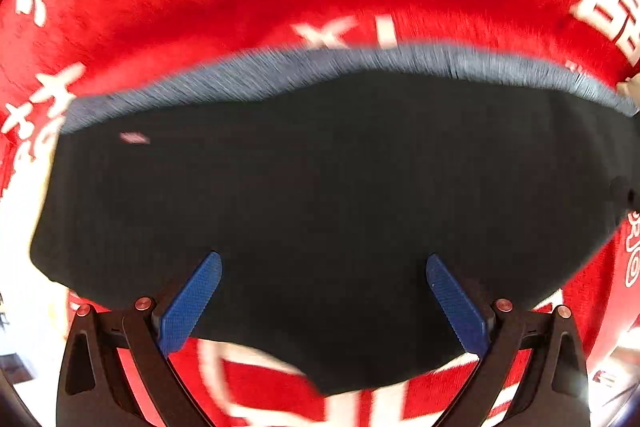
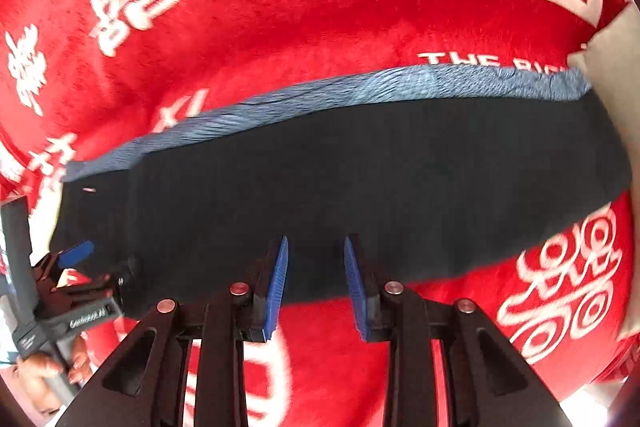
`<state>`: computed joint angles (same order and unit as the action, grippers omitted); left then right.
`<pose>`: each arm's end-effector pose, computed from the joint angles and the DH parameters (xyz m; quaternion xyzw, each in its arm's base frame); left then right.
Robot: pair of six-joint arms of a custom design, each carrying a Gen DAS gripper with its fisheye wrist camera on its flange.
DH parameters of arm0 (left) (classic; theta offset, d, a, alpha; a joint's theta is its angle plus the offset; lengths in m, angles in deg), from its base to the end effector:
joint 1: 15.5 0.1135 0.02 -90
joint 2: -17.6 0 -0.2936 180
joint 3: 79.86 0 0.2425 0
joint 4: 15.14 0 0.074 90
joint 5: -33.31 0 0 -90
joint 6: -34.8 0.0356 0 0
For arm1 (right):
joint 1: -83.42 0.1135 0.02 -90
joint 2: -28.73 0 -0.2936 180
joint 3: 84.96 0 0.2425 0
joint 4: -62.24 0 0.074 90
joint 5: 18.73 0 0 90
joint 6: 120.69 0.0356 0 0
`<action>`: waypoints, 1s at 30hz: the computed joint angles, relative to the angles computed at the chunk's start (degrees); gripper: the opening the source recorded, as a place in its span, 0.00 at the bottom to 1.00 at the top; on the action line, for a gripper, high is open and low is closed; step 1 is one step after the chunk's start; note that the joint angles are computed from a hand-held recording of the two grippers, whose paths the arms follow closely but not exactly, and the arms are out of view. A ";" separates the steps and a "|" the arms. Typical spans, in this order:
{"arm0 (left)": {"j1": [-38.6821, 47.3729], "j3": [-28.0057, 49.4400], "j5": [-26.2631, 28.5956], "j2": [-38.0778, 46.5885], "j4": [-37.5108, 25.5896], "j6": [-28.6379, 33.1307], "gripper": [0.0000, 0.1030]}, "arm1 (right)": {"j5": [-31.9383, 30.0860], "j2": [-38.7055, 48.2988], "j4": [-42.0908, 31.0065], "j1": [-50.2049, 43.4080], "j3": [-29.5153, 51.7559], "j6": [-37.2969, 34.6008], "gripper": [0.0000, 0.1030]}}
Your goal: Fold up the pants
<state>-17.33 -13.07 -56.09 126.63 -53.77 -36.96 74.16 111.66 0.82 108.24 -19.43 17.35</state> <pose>0.3125 -0.0104 0.1198 0.1741 0.9815 0.0062 0.0795 0.2154 0.0976 0.2249 0.2026 0.9741 0.0376 0.0933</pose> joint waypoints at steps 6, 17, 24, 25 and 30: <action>4.01 0.83 5.45 2.10 -1.37 -2.85 1.00 | -1.77 -11.96 0.73 -11.79 -11.08 -0.38 0.25; -0.08 -1.59 -0.11 -0.77 -0.34 -7.53 1.00 | -1.78 -6.47 3.97 -42.15 -4.46 -19.39 0.25; -4.37 -3.49 -5.14 -2.98 0.52 -10.20 1.00 | -11.94 8.63 13.50 -40.99 0.46 -29.88 0.25; -4.83 -3.36 -5.60 -3.04 0.20 -10.58 1.00 | -11.58 9.96 14.21 -41.36 0.68 -30.29 0.25; -5.75 -2.82 -6.95 -3.30 -0.88 -11.59 1.00 | -6.93 9.75 14.94 -49.08 0.79 -33.22 0.23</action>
